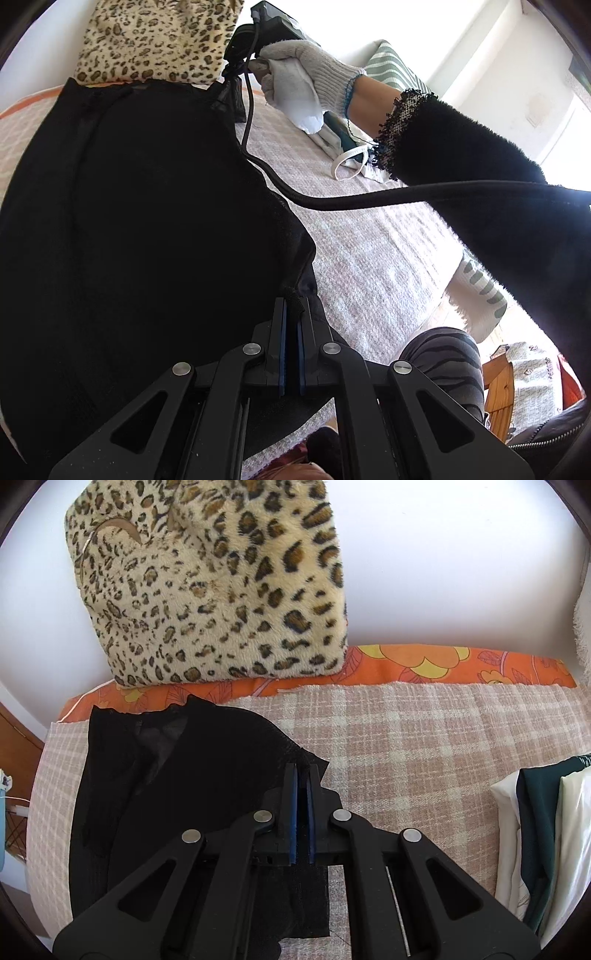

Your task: Fold small clothes

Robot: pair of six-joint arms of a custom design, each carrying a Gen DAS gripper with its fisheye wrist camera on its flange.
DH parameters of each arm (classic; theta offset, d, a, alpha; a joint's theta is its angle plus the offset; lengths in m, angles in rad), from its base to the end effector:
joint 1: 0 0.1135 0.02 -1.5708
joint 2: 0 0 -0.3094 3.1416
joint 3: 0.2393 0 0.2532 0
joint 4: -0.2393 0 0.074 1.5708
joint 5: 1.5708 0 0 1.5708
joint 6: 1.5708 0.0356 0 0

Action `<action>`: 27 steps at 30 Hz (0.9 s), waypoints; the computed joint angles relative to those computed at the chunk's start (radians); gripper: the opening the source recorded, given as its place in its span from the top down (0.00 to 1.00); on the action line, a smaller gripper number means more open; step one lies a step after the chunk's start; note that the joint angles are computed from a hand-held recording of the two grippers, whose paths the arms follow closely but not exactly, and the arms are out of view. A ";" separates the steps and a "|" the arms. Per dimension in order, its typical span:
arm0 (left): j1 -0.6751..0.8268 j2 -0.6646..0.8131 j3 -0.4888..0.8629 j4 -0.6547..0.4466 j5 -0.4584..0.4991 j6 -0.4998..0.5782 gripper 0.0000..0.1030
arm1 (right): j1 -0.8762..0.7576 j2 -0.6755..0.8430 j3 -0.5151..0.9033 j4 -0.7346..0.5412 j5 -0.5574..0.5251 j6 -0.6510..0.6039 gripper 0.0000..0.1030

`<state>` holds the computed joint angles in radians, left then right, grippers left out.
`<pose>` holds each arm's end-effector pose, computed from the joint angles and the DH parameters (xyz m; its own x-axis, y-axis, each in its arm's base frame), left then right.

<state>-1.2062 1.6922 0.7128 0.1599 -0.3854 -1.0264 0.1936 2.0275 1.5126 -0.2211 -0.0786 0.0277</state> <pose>0.1257 -0.2918 0.1717 -0.7973 -0.1341 -0.5885 0.1781 0.8793 -0.4416 0.4717 0.0953 0.2488 -0.6654 -0.1023 -0.7394 -0.2306 0.9703 0.0732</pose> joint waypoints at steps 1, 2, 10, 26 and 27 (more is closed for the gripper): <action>-0.006 -0.007 -0.006 -0.003 -0.009 -0.004 0.97 | 0.013 -0.008 0.008 -0.011 0.006 0.002 0.95; -0.012 -0.014 -0.009 -0.008 -0.017 -0.003 0.97 | 0.025 -0.011 0.021 -0.023 0.011 0.004 0.95; -0.052 -0.062 -0.063 -0.019 -0.077 -0.053 0.97 | 0.163 -0.009 0.079 -0.061 0.115 -0.001 0.96; -0.146 -0.112 -0.105 -0.105 -0.218 -0.173 0.97 | 0.376 0.179 0.335 -0.190 0.277 0.002 0.96; -0.150 -0.112 -0.108 -0.109 -0.223 -0.183 0.97 | 0.384 0.194 0.349 -0.195 0.284 0.000 0.96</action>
